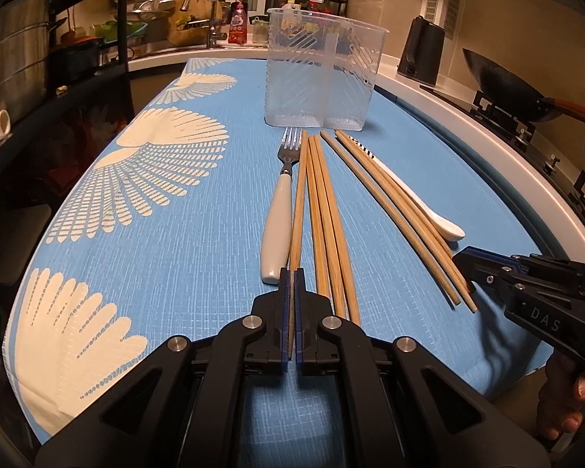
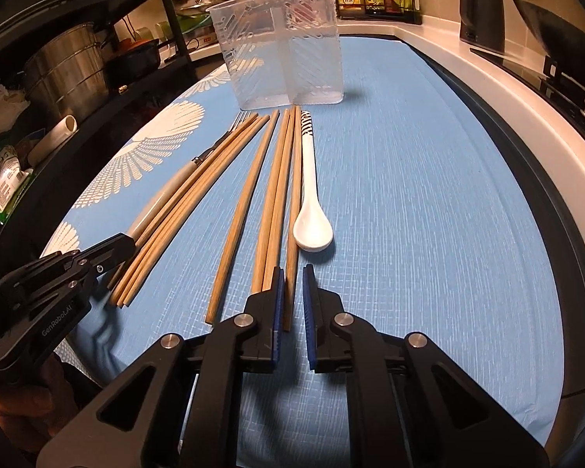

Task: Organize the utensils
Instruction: 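Close the left tool on a wooden chopstick while the right tool grasps chopsticks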

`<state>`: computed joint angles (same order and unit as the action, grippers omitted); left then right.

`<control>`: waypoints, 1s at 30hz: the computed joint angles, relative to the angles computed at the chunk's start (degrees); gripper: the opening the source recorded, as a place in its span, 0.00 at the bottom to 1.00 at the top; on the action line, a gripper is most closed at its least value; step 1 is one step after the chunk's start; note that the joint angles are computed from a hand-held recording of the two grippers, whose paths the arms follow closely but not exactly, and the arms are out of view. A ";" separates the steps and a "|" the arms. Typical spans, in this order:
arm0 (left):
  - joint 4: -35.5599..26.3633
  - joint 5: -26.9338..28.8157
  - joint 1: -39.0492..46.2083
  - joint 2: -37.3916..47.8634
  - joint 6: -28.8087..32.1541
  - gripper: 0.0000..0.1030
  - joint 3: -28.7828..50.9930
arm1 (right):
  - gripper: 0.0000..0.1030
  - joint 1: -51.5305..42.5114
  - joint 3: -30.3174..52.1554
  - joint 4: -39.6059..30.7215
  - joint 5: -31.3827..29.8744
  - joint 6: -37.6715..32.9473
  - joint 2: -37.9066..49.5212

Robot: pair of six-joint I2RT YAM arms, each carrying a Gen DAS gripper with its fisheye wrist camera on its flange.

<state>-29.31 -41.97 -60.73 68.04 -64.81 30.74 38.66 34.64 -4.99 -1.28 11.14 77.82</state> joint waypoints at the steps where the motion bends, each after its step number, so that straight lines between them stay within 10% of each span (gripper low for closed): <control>1: -0.40 -0.17 -0.16 0.67 -0.06 0.09 0.41 | 0.10 0.25 0.02 -0.04 0.45 -0.25 0.00; 30: 0.20 -0.76 -0.59 3.82 1.34 0.07 1.60 | 0.06 1.48 0.35 -0.74 0.56 -0.01 -0.01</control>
